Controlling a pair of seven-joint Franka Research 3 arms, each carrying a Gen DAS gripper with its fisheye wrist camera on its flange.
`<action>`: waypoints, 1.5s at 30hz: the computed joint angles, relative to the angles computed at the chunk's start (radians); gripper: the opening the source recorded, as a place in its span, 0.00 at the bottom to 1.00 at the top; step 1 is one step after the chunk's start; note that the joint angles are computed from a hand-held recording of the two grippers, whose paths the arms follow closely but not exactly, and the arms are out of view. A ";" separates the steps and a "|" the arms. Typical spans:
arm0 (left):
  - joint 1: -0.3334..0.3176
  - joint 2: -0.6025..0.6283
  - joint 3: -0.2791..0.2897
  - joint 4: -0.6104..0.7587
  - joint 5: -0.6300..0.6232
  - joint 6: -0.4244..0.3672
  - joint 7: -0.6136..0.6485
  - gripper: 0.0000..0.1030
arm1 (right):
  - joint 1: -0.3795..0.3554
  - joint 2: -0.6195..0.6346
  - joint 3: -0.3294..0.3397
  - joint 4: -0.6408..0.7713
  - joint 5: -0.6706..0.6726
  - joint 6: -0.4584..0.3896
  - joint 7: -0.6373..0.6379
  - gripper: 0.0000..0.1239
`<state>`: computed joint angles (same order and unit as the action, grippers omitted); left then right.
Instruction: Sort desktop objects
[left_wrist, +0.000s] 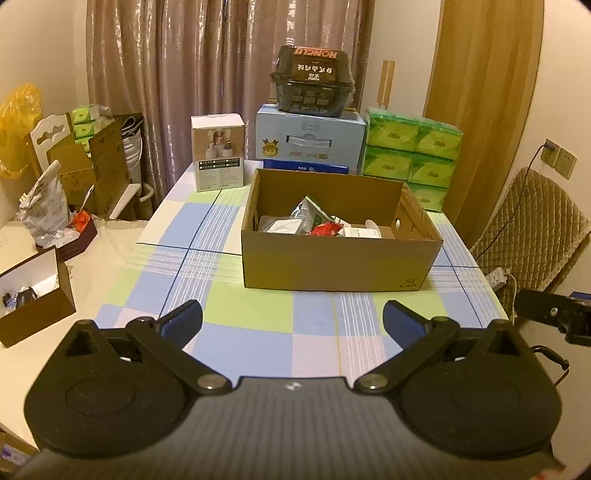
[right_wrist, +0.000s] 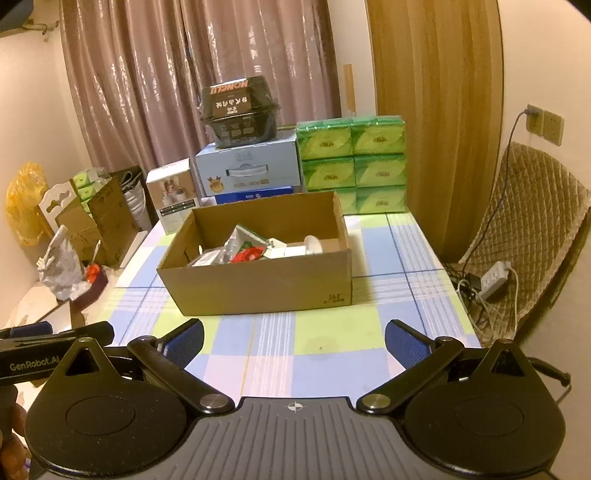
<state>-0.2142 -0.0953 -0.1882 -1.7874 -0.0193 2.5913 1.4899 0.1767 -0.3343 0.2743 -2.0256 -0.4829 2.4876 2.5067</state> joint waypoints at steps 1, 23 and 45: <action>0.000 0.000 -0.001 0.001 0.005 -0.001 -0.001 0.99 | 0.002 -0.003 -0.002 -0.004 0.004 0.001 0.000 0.82; 0.003 0.008 -0.005 0.010 0.039 0.001 -0.013 0.99 | 0.009 0.004 -0.002 -0.014 0.025 0.000 -0.017 0.82; 0.003 0.005 -0.003 0.002 0.031 -0.004 -0.012 0.99 | 0.021 0.016 -0.008 -0.010 0.020 -0.003 -0.009 0.82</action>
<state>-0.2114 -0.0906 -0.1915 -1.7857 0.0114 2.5875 1.4780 0.1976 -0.3186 0.2664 -2.0357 -0.4630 2.4845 2.4972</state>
